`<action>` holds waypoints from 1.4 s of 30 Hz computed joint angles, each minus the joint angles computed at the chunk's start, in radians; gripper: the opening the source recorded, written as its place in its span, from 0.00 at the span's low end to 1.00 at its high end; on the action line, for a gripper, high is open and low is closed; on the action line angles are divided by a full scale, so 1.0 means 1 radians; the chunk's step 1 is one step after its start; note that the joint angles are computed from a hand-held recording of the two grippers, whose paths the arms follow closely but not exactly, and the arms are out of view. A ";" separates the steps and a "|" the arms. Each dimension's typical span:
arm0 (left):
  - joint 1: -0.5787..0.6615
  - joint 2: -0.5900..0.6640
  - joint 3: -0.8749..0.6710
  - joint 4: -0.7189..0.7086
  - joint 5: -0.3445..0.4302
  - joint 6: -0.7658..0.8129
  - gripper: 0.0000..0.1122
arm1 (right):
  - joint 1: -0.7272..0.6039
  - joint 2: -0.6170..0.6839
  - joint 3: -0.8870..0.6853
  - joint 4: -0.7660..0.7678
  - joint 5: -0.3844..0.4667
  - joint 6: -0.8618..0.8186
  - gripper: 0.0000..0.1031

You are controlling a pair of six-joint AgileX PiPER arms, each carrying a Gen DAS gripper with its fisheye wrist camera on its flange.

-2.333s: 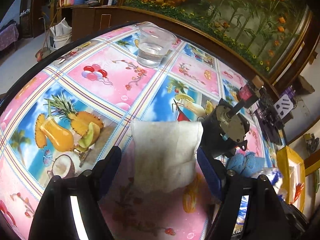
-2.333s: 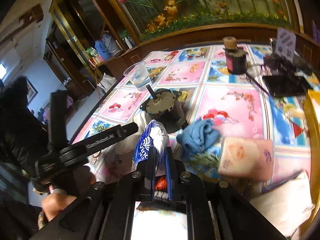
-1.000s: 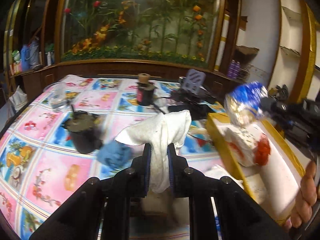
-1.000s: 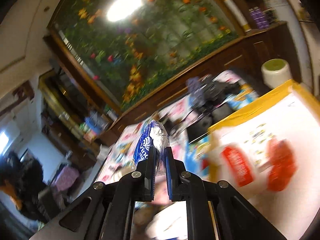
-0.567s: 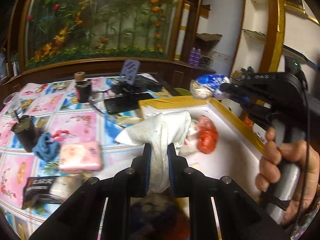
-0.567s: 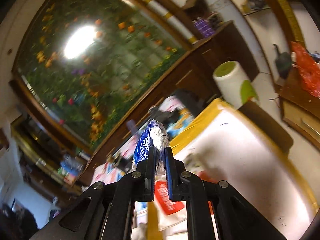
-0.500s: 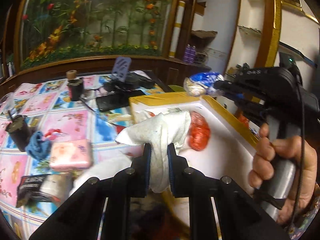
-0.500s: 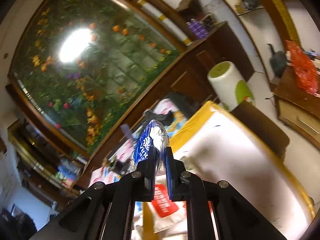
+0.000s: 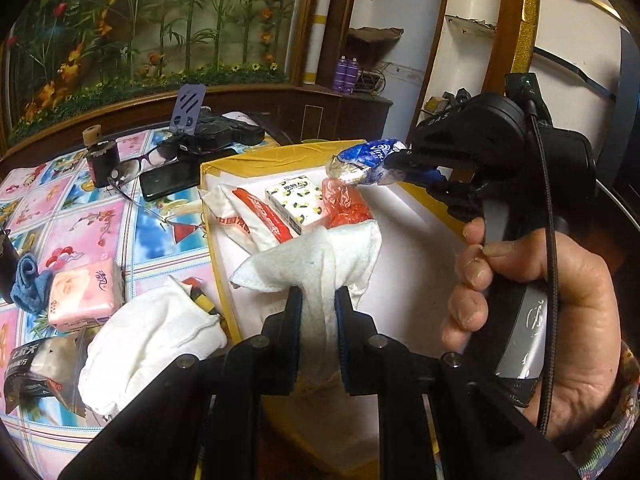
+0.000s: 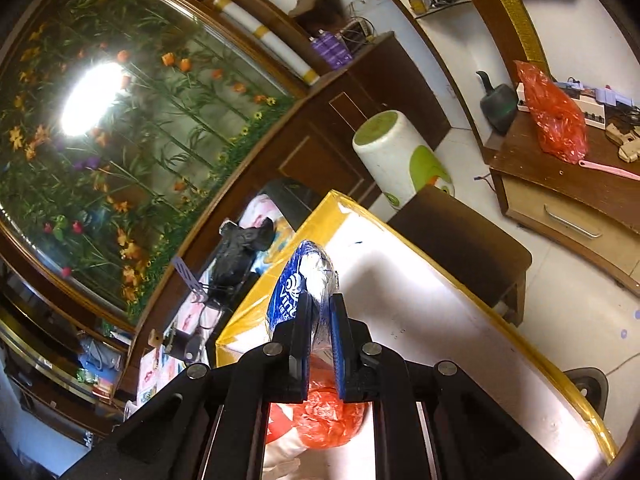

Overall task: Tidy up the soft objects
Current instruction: 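Carry the cloth and bag over the yellow box and open both grippers, then withdraw both grippers from the box toward the pile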

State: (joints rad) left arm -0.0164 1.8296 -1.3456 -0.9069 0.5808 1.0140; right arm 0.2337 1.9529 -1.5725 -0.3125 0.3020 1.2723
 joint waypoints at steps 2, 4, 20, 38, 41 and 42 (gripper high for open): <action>0.000 0.003 -0.003 0.005 0.000 -0.005 0.13 | 0.000 0.012 -0.018 0.026 0.018 -0.026 0.09; 0.000 0.003 -0.003 0.005 0.002 -0.006 0.13 | 0.000 0.016 -0.021 0.024 0.024 -0.023 0.09; -0.006 0.046 -0.052 -0.008 0.109 -0.024 0.13 | 0.013 0.039 -0.066 -0.062 0.134 0.059 0.11; 0.035 0.031 -0.055 -0.078 0.149 0.003 0.44 | 0.063 -0.049 0.012 -0.423 0.159 0.391 0.49; 0.047 0.029 -0.056 -0.089 0.154 0.005 0.44 | 0.102 -0.073 0.035 -0.616 0.139 0.506 0.51; 0.051 0.026 -0.054 -0.093 0.150 0.009 0.44 | 0.117 -0.070 0.023 -0.634 0.147 0.486 0.56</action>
